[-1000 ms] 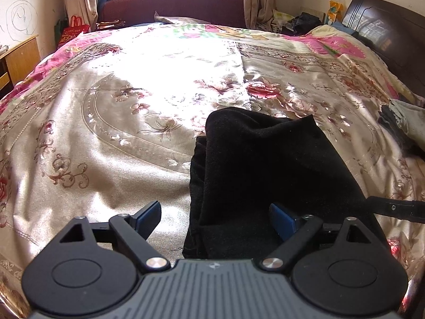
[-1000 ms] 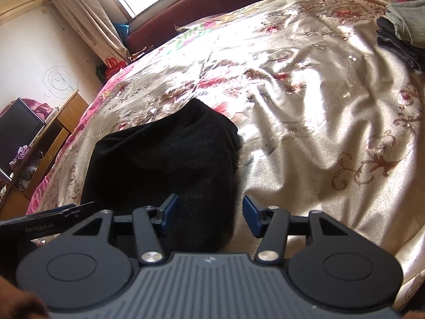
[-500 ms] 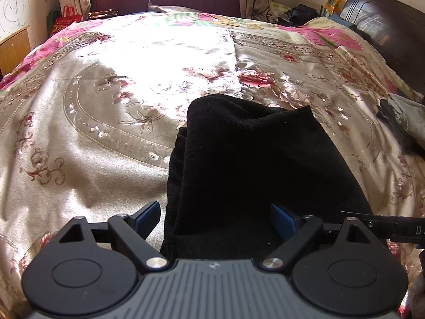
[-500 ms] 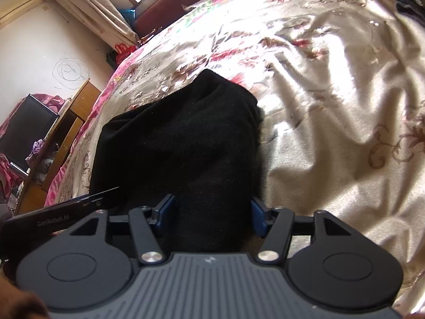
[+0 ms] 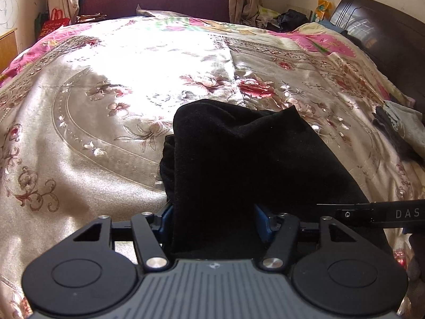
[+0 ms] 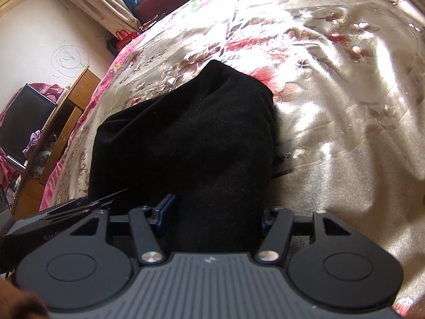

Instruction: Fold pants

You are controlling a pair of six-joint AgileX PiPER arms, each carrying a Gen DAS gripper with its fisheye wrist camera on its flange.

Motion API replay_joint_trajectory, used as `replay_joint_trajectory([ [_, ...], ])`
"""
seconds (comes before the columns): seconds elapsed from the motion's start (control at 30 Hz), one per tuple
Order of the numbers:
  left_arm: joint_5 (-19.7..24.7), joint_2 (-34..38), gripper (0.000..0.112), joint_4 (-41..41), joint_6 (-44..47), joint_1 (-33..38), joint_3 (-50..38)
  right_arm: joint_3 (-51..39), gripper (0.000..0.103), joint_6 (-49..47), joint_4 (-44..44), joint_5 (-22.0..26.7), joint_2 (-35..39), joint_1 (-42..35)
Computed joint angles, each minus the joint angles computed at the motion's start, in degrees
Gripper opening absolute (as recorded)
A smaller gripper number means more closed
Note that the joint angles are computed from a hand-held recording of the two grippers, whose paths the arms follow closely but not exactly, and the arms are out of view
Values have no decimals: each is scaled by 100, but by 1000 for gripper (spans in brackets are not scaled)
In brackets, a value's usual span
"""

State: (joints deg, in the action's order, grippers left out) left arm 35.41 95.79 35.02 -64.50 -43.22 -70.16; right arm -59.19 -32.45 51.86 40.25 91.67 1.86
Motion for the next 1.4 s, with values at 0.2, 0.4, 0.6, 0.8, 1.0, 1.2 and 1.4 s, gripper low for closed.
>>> replay_joint_trajectory([
  [0.2, -130, -356, 71, 162, -134, 367, 468, -769, 58, 587, -584, -139, 498, 645],
  [0.4, -372, -1108, 71, 235, -259, 1155, 1387, -1914, 58, 1218, -1244, -88, 1247, 1612],
  [0.6, -522, -1426, 72, -199, 978, 2384, 1720, -3426, 58, 2180, -1860, 143, 2289, 2559],
  [0.8, -893, -1525, 77, -1232, 2867, 3641, 1799, -5103, 59, 3313, -2815, 483, 3269, 3334],
  [1.0, -500, -1911, 78, -160, 1894, 3248, 1973, -4565, 63, 3858, -3164, 152, 2917, 3434],
  [1.2, 109, -2173, 85, 309, 1003, 2549, 2000, -3159, 63, 4155, -3660, -659, 1772, 3463],
  [1.4, 807, -2478, 93, 680, 60, 1616, 1940, -2665, 67, 4343, -4020, -885, 1178, 3672],
])
